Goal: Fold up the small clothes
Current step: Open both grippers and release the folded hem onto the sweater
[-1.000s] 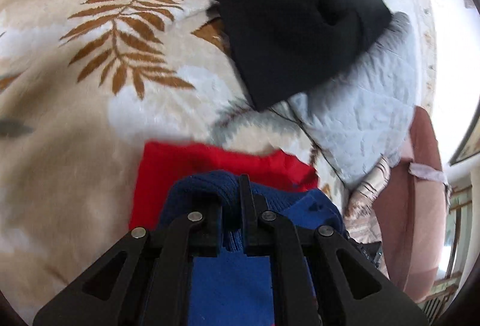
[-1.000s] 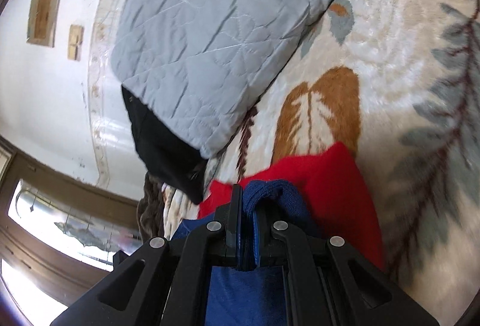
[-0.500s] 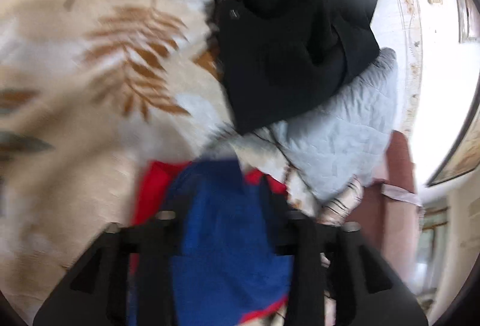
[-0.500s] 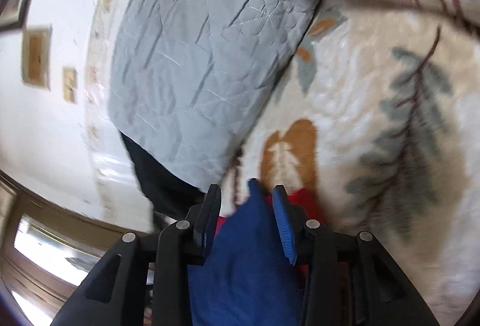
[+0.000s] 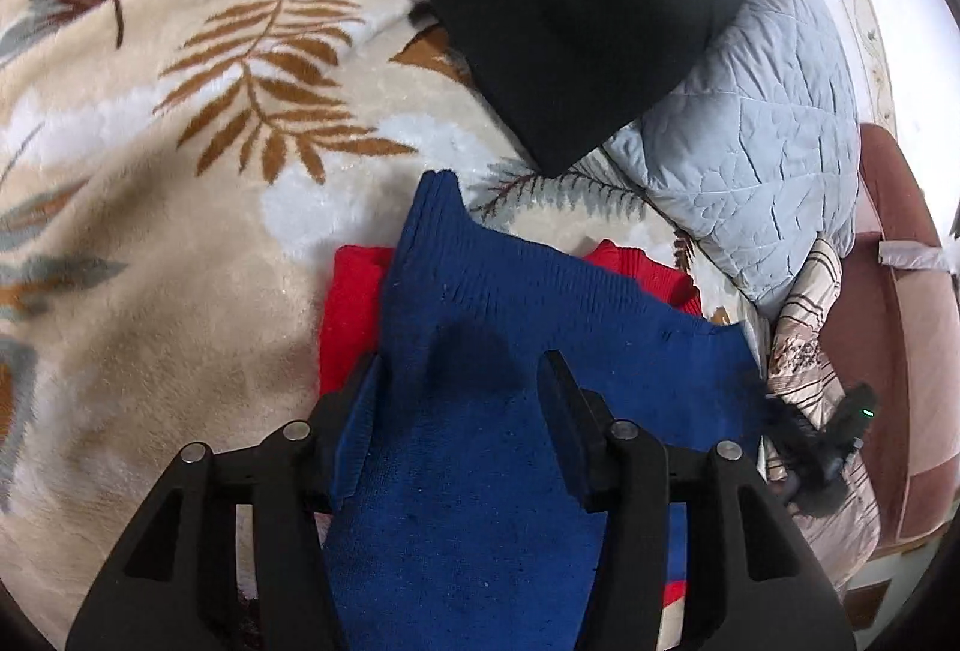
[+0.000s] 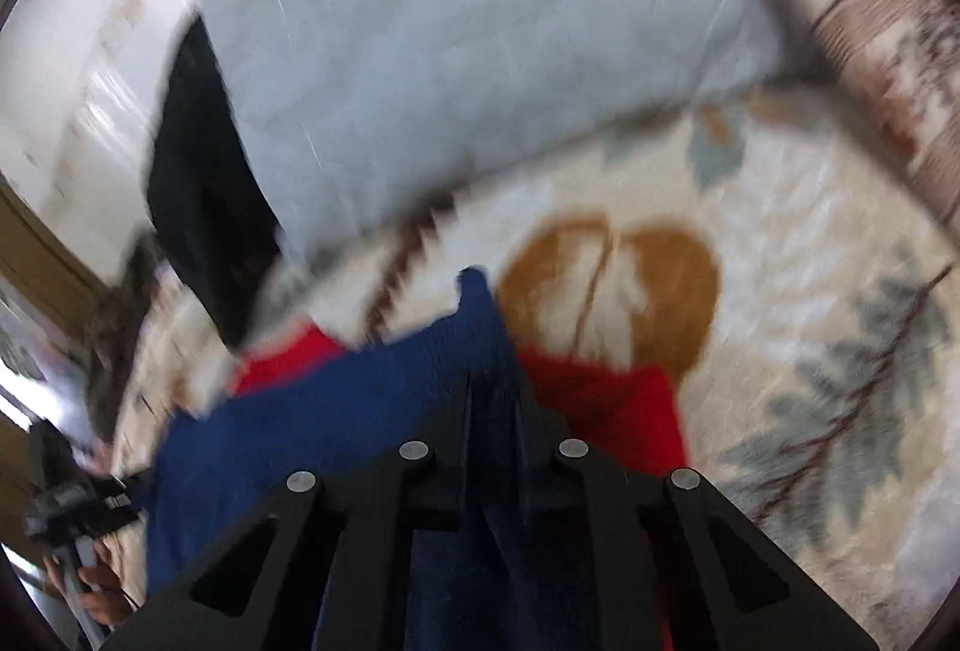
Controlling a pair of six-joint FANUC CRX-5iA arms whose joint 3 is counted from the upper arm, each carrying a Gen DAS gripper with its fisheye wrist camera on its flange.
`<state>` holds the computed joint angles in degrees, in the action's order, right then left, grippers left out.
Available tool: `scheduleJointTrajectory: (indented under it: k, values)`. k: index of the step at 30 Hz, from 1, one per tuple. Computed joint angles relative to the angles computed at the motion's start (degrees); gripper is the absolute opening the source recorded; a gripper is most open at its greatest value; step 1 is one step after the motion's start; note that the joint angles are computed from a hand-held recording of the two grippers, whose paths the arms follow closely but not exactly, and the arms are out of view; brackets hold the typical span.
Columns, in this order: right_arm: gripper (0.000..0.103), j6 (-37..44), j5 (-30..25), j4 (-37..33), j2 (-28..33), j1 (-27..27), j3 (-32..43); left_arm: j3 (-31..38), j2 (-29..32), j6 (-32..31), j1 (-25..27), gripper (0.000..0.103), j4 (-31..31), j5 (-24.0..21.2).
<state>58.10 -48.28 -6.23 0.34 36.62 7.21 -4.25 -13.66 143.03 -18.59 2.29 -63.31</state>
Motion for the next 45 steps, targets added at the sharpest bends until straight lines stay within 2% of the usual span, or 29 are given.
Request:
scheduleJointTrajectory:
  k: [2,4,7,8,11,14,15,17,18,19,20,22,23,24,27,28,29,31,32,34,37,38,39,41,43,45]
  values:
    - [0.01,-4.0,1.0,0.0,-0.7,-1.3,-2.0,1.0,1.2,0.4,-0.3,0.052,-1.3,-1.6]
    - [0.01,-5.0,-3.5,-0.9,1.5,-2.4,-0.6,1.8,2.5,1.0,-0.8,0.052,-2.7,-2.5]
    - [0.014,-4.3,-4.5,-3.8,1.3,-3.4,0.0,5.0,4.1,1.4,-2.1,0.052,-4.9,-5.9]
    - [0.02,-5.2,-5.1,-3.6,0.6,-3.3,0.2,5.0,3.8,1.4,-1.9,0.052,-4.5,-6.2]
    - [0.02,-3.6,-1.4,-2.9,-5.0,-2.3,-3.7,2.9,0.4,2.0,-2.2,0.052,-2.8,-4.6]
    - [0.027,-0.6,-1.3,-3.8,-8.3,-0.9,-6.5,3.3,-1.6,4.6,-7.2,0.052,-6.9,-5.1]
    - [0.027,-0.1,-3.2,-3.9,-8.3,-0.4,-7.0,4.2,-1.2,6.1,-9.8,0.054,-9.5,-6.5]
    - [0.022,-0.6,-7.7,-2.4,-6.3,1.0,-6.7,7.6,2.4,7.7,-13.1,0.055,-13.1,-12.3]
    - [0.021,-2.1,-6.1,0.7,-7.6,2.3,-8.5,8.6,4.3,7.4,-13.6,0.055,-13.3,-14.9]
    - [0.021,-3.3,-6.9,2.2,-8.0,2.9,-8.3,8.1,5.1,7.0,-13.3,0.056,-12.4,-15.5]
    - [0.026,-4.2,-7.4,1.6,-8.7,2.7,-7.9,7.7,4.4,8.0,-13.8,0.056,-13.1,-14.9]
    - [0.029,-7.6,-4.3,1.0,-12.2,2.0,-10.7,6.9,2.5,9.7,-13.9,0.054,-12.4,-14.1]
    - [0.037,-9.9,-4.2,2.4,-13.5,2.2,-12.0,5.7,0.9,10.2,-14.0,0.054,-11.9,-12.6]
    - [0.039,-12.4,-4.7,4.3,-14.5,2.7,-13.3,4.8,-0.4,11.1,-14.7,0.054,-12.1,-11.4]
    - [0.038,-12.0,-8.3,3.9,-14.7,3.0,-14.3,5.0,-1.0,14.2,-17.1,0.054,-13.6,-11.6]
    - [0.033,-11.0,-8.6,3.1,-15.0,2.9,-14.4,6.0,0.4,12.4,-16.5,0.054,-12.6,-13.1]
    - [0.015,-10.6,-7.3,3.2,-16.0,3.8,-15.4,6.5,1.2,11.4,-16.2,0.054,-12.3,-13.8]
    - [0.012,-14.3,-4.4,10.3,-19.1,7.2,-18.8,6.6,2.0,11.7,-16.8,0.056,-13.8,-14.5]
    - [0.006,-16.1,-3.5,12.3,-20.2,8.1,-20.0,6.2,2.1,11.7,-16.5,0.058,-13.4,-14.5]
    - [0.006,-18.9,-4.3,14.4,-20.4,8.7,-21.1,5.9,2.1,11.4,-16.7,0.059,-13.9,-14.2]
    - [0.007,-17.3,-8.5,11.7,-18.0,7.9,-19.1,6.8,2.5,9.6,-16.3,0.059,-13.4,-15.3]
    - [0.008,-18.8,-9.0,14.3,-18.1,9.1,-19.1,6.4,1.8,9.7,-15.9,0.059,-13.0,-14.7]
    - [0.014,-21.4,-9.4,18.0,-18.0,10.8,-18.9,6.4,1.1,10.5,-16.1,0.059,-13.7,-14.3]
    - [0.015,-26.5,-7.5,24.0,-18.5,13.1,-20.0,6.9,-0.3,12.6,-17.0,0.059,-16.8,-13.3]
    - [0.017,-26.0,-3.6,23.4,-18.0,13.4,-19.1,7.6,-0.8,14.5,-17.6,0.059,-19.5,-12.8]
    - [0.019,-25.1,-1.6,22.5,-15.7,14.1,-17.1,7.7,-0.2,13.9,-17.0,0.059,-19.4,-13.0]
